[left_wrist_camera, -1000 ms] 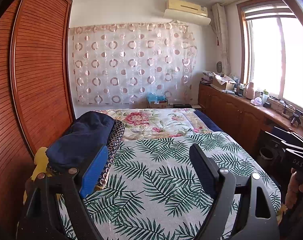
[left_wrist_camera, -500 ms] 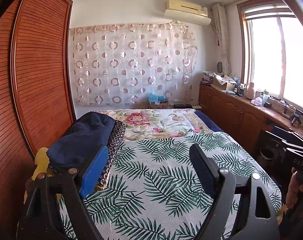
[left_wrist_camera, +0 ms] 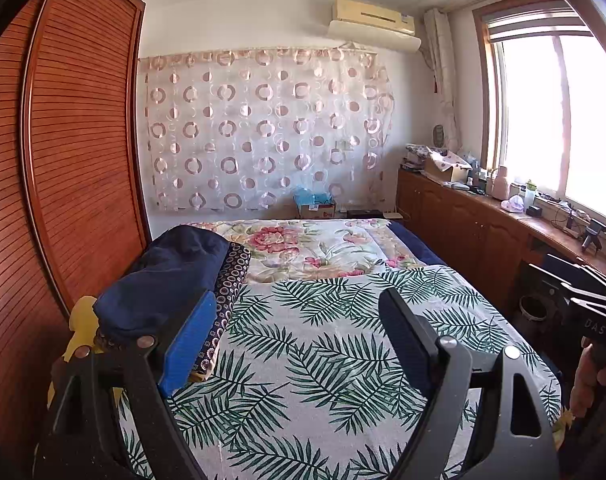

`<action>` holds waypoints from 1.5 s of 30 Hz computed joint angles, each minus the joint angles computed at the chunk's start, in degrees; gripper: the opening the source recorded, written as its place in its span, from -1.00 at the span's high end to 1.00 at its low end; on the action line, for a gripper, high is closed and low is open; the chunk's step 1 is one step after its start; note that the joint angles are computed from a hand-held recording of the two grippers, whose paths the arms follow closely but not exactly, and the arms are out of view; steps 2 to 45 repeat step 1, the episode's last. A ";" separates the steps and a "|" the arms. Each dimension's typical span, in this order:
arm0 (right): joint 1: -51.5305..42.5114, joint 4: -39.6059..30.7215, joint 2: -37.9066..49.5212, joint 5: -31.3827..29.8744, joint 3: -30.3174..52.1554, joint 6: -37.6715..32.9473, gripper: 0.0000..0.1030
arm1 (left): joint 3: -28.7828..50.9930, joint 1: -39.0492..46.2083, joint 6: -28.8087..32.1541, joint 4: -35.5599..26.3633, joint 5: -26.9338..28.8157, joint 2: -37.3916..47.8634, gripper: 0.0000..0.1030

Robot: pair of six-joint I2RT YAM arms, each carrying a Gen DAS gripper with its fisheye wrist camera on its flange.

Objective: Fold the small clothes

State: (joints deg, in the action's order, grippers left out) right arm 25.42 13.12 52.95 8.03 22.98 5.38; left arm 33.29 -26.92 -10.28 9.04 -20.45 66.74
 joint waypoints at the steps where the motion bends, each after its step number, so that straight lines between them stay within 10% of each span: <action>1: -0.03 0.00 0.14 -0.01 0.14 0.00 -0.45 | 0.03 0.26 0.17 0.11 0.20 0.09 -0.63; 45: -0.03 0.00 0.14 -0.01 0.14 0.00 -0.45 | 0.03 0.26 0.17 0.11 0.20 0.09 -0.63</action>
